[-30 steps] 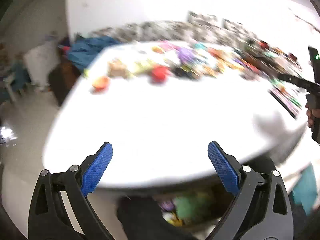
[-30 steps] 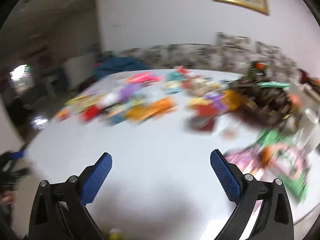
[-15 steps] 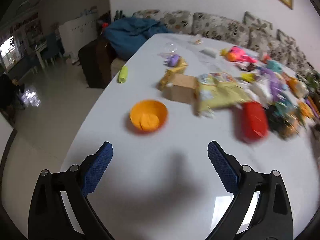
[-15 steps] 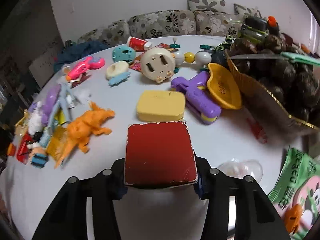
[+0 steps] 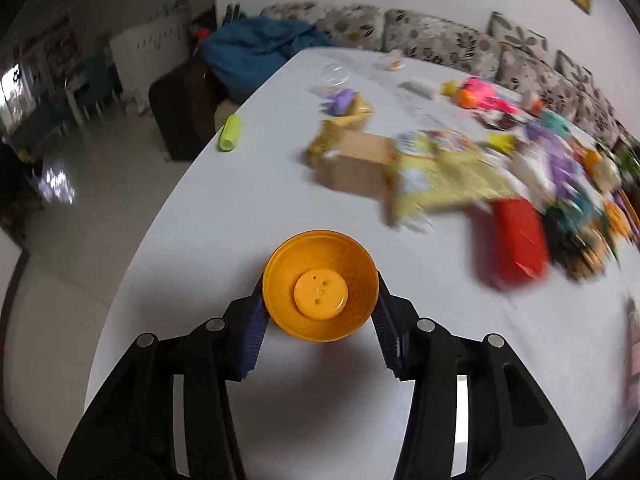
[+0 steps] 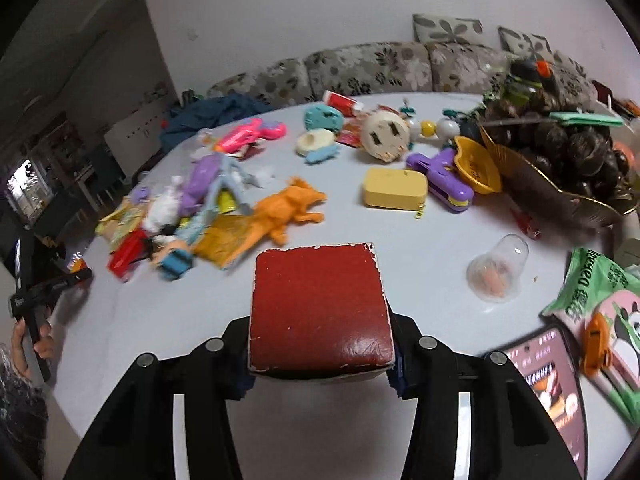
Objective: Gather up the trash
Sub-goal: 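Grasp the red box with the right tool while the left tool grasps the orange bowl, then carry both held items to the cardboard box and release them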
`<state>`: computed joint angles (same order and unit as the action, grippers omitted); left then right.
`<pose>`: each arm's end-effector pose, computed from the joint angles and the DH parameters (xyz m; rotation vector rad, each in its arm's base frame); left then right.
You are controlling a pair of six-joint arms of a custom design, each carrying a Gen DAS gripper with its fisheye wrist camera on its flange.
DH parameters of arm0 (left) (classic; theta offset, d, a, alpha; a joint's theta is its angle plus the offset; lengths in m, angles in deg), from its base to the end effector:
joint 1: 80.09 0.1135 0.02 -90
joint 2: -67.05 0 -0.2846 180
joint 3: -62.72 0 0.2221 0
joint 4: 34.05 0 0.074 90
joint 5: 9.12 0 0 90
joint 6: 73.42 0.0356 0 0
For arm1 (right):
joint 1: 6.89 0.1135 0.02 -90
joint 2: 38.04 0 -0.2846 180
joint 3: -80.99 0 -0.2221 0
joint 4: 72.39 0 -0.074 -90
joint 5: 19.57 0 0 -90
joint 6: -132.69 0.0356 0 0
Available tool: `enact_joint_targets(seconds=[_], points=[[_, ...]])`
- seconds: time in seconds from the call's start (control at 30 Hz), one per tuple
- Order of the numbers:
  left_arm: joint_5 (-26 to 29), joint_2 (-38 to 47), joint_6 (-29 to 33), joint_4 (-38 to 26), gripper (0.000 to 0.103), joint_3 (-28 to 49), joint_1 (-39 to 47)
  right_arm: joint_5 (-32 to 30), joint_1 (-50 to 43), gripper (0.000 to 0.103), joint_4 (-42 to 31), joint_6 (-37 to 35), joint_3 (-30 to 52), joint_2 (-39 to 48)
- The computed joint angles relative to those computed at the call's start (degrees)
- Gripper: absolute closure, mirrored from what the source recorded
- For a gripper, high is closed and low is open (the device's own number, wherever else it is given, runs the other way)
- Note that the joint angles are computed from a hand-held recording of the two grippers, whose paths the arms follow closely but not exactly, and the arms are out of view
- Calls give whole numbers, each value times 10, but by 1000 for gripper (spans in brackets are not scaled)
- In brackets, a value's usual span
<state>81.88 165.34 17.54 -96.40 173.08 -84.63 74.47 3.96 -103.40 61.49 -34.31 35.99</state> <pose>0.3471 -0.0282 0.3573 0.1252 2.4456 -0.0490 0.2404 0.0435 0.2802 0.1952 2.2717 0.1922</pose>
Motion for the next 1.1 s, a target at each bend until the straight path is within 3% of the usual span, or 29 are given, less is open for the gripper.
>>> enact_joint_targets(seconds=[0.17,0.3,0.47,0.6,0.67,0.8,0.87,0.97,1.1], points=[[-10,-162,-18,-10,56,-132,-64,35,106,54,-53,51,-33,-107],[-48,-279,-57,-54,56,-209,-152,114,272,54,-116,137,-56,-185],[-131,-386,-149,-115,56,-306,-321,265,574,53,-190,343,-83,-209],[-139,-408,-211,-132,56,-368,-405,305,702,53,-204,467,-107,-167],[-128,-408,-230,-128,56,-403,-425,287,711,53,-173,488,-135,-148],[-110,-377,-238,-106,50,-458,-433,200,659,50,-35,487,-227,-91],[-117,-351,-248,-100,14,-473,-443,167,629,41,22,482,-258,-61],[-108,-320,-245,-92,12,-494,-447,139,610,40,85,479,-284,-23],[-97,-307,-240,-92,12,-497,-452,170,637,39,47,479,-253,-40]])
